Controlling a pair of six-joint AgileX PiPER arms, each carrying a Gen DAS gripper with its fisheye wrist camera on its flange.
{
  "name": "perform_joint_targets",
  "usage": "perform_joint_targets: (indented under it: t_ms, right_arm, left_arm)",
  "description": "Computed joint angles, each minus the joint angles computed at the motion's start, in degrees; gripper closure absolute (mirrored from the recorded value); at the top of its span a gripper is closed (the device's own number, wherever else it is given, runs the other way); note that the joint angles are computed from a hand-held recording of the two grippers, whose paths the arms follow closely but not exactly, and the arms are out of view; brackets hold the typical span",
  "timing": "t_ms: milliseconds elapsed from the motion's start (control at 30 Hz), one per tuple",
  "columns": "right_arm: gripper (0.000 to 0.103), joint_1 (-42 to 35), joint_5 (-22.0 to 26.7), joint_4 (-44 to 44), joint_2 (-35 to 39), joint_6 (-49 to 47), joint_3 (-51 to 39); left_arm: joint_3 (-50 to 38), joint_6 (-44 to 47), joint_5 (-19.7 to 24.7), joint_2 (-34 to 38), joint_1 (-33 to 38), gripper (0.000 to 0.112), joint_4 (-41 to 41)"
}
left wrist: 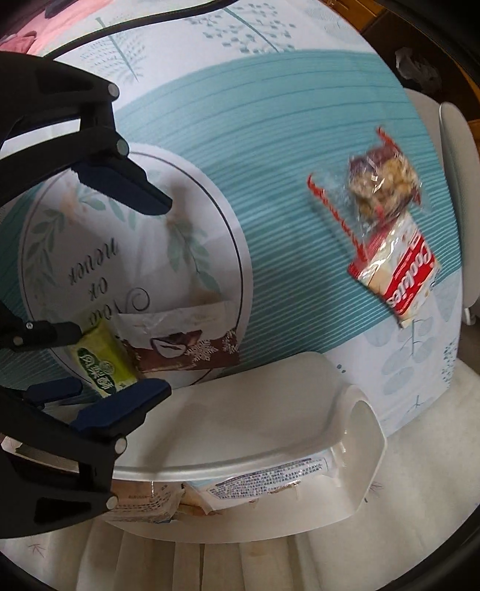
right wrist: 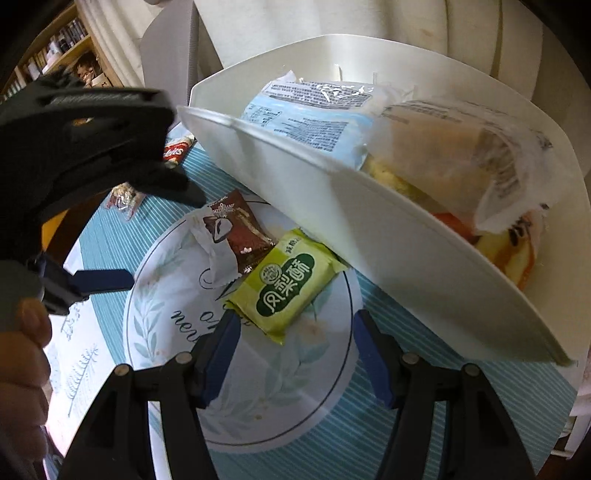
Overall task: Organize snacks
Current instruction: 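Move both tools from the tray toward the brown and green packets on the table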
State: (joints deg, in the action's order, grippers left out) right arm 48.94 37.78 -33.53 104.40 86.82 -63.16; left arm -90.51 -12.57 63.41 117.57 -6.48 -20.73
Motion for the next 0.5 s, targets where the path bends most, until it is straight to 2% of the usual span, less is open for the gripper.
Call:
perform_joint_targets:
  t_ms: [100, 333, 433, 500]
  right_arm:
    - [0.040, 0.3, -0.4, -1.3, 1.0, 0.7, -0.5]
    - [0.040, 1.2, -0.3, -4.1, 2.3, 0.8, -1.6]
    - [0.040, 1.4, -0.6, -5.2, 3.0, 1.0, -2.1]
    - [0.040, 1.5, -0.8, -5.6, 3.0, 0.9, -2.0]
  left_arm:
    - [-2.8, 0.1, 0.7, 2.8, -0.6, 0.030, -0.6]
    - [-10.4, -0.8, 2.5, 8.2, -2.9, 0.035, 0.0]
    - [-14.0, -3.0, 4.1, 10.0, -4.5, 0.044, 2.6]
    - [-14.8, -3.6, 4.1, 10.5, -5.0, 0.054, 3.1]
